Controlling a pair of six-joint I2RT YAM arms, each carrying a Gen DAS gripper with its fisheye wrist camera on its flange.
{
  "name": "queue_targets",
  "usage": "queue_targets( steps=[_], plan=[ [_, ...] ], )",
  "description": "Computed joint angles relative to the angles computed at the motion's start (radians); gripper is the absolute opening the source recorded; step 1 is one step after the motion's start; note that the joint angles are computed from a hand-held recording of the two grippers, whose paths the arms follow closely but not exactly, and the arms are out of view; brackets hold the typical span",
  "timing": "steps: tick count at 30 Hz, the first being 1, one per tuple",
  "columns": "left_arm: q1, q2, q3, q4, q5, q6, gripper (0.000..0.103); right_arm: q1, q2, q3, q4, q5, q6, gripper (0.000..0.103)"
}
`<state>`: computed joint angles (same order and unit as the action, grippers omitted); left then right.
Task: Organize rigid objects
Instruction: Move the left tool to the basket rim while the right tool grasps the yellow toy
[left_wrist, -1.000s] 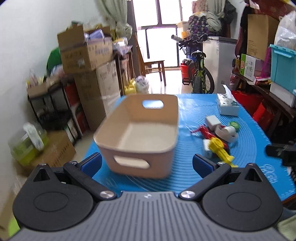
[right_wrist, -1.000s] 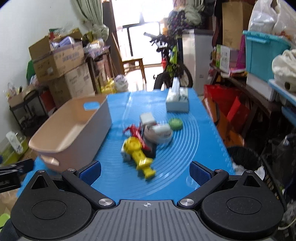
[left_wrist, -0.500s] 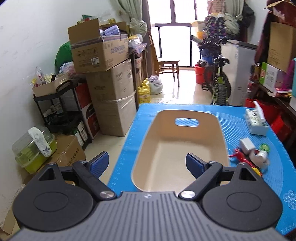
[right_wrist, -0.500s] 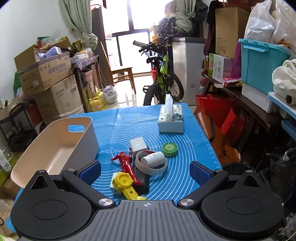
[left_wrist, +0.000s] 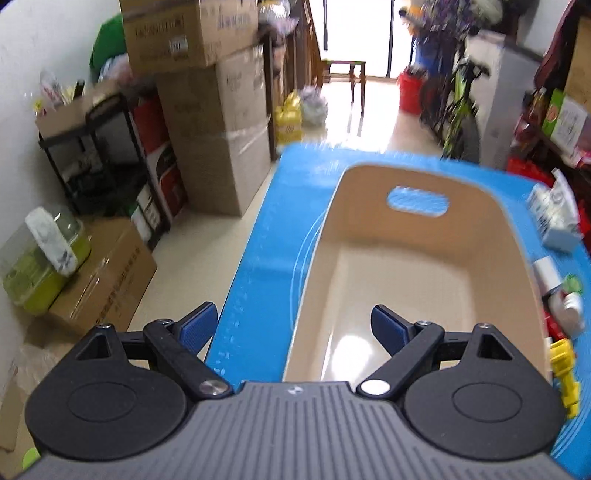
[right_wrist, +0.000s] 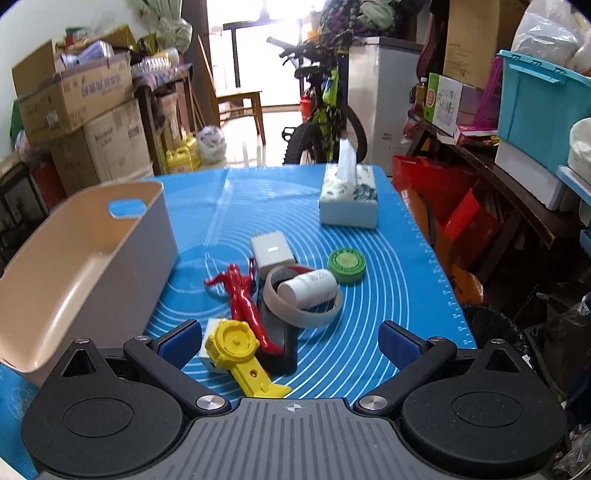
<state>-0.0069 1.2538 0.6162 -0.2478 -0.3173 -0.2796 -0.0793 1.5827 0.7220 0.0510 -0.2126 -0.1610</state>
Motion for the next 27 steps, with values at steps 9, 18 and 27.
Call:
queue_targets(
  steps=[9,18,27],
  plan=[
    [0.110,0.054,-0.057,0.090,0.101,0.084,0.084,0.051,0.135,0.003,0.088,0.013,0.038,0.101],
    [0.134,0.082,-0.067,0.109,0.156,0.102,0.054,0.066,0.194,0.008,0.141,0.099,0.097,0.101],
    [0.129,0.090,-0.046,0.095,0.212,0.076,0.008,0.078,0.216,0.031,0.098,0.136,0.053,0.101]
  ],
)
